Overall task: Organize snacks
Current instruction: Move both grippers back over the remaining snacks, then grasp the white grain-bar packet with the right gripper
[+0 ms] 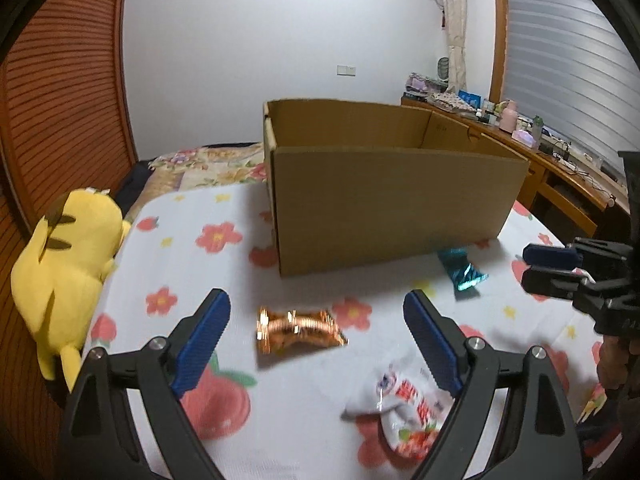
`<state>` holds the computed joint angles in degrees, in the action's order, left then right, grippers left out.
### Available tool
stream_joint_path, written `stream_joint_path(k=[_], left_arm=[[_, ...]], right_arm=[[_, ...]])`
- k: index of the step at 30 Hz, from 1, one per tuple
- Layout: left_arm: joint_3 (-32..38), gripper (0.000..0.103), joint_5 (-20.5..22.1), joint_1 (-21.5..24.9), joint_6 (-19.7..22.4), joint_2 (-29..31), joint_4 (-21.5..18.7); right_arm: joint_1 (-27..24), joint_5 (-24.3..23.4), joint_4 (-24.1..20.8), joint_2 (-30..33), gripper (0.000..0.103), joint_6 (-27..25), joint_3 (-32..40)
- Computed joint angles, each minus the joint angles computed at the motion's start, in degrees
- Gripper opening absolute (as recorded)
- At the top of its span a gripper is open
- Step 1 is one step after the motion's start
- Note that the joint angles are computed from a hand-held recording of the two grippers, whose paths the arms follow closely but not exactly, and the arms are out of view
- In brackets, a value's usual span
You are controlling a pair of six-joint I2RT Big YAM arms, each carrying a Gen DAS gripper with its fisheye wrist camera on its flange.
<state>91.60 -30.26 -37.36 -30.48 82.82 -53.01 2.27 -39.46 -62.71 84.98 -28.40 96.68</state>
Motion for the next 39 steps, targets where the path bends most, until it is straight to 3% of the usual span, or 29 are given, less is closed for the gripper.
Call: stream_joint_path(k=[15,21,30,39], left_arm=[[-3.49,0.089,-0.04,-0.86,-2.15,-0.69,-0.68],[-3.2,0.089,-0.83,-1.05,-2.29,-0.26,-1.44],[-3.61,0.089,-0.74,-0.61,-3.33,-0.34,-1.35],[-4.62,0.089,-0.38,-0.33,-4.16,-0.99,-0.33]], right_arm=[[2.41,1.94,-5.09,-2.31,0.045,-7.24,-6.89],[2.92,2.77,-6.54,-2.98,0.056,-10.27,-7.64],[6.18,7.39,-5.98,-1.78,0.059,-12.16,-6.52],[7.64,8.36,-7.74,0.87,0.06,-13.55,-3.53]])
